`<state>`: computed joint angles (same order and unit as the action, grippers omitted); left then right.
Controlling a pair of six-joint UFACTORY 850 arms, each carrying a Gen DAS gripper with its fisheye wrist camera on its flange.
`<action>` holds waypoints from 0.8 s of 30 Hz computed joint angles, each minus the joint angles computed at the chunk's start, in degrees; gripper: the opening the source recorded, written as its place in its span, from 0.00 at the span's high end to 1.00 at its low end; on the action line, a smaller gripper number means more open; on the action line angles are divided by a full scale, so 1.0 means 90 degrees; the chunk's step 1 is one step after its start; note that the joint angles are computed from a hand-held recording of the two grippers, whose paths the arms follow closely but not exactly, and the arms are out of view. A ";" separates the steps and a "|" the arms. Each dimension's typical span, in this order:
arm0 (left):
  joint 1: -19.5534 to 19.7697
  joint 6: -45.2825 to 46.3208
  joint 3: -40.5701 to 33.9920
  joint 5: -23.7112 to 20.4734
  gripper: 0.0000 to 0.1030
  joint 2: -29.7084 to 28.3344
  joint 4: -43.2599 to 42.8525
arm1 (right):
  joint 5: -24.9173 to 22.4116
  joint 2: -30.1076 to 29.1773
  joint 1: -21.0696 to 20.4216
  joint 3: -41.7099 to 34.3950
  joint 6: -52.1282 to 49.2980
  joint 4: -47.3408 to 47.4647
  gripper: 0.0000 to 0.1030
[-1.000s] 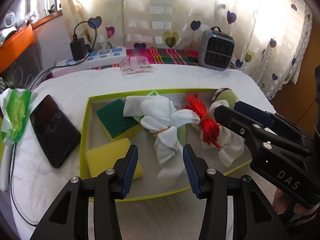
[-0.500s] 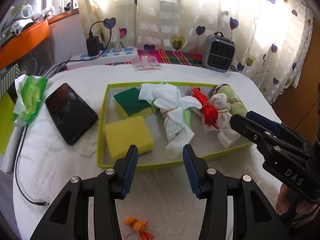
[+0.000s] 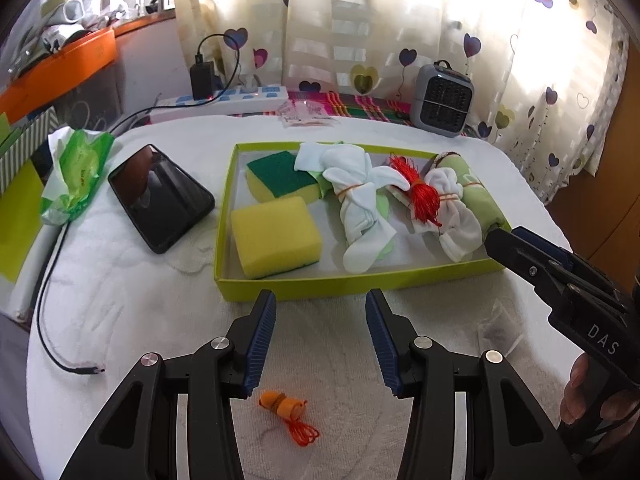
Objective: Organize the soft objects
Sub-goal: 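Withdraw both open tools from the box toward the orange toy and mesh pouch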
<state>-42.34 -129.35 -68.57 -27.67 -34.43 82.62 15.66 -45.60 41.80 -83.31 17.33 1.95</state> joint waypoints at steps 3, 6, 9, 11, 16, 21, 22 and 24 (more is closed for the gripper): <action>-0.0059 -0.0125 0.0112 -0.0063 0.56 0.0070 0.0088 | 0.0047 0.0056 -0.0006 0.0140 0.0020 0.0031 0.50; -0.0114 -0.0569 0.0364 -0.0088 0.56 0.0200 0.0410 | 0.0096 0.0151 -0.0029 0.0361 0.0120 -0.0008 0.50; -0.0130 -0.0990 0.0641 -0.0059 0.56 0.0320 0.0638 | 0.0061 0.0230 -0.0050 0.0542 -0.0169 0.0339 0.49; -0.0130 -0.1196 0.0826 -0.0036 0.56 0.0399 0.0770 | 0.0051 0.0288 -0.0072 0.0678 -0.0330 0.0541 0.49; -0.0099 -0.1627 0.1123 -0.0001 0.56 0.0536 0.0939 | -0.0038 0.0348 -0.0098 0.0874 -0.0511 0.0740 0.41; -0.0110 -0.2328 0.1321 0.0219 0.52 0.0551 0.1592 | -0.0228 0.0319 -0.0085 0.0907 -0.0518 0.0655 0.41; -0.0115 -0.2470 0.1360 0.0265 0.51 0.0546 0.1749 | -0.0263 0.0310 -0.0075 0.0898 -0.0644 0.0741 0.41; -0.0128 -0.2585 0.1406 0.0325 0.51 0.0536 0.1838 | -0.0293 0.0293 -0.0061 0.0888 -0.0742 0.0813 0.40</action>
<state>-43.49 -152.61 -55.92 -24.74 -29.60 99.16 13.02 -42.96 41.25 -75.31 10.65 9.26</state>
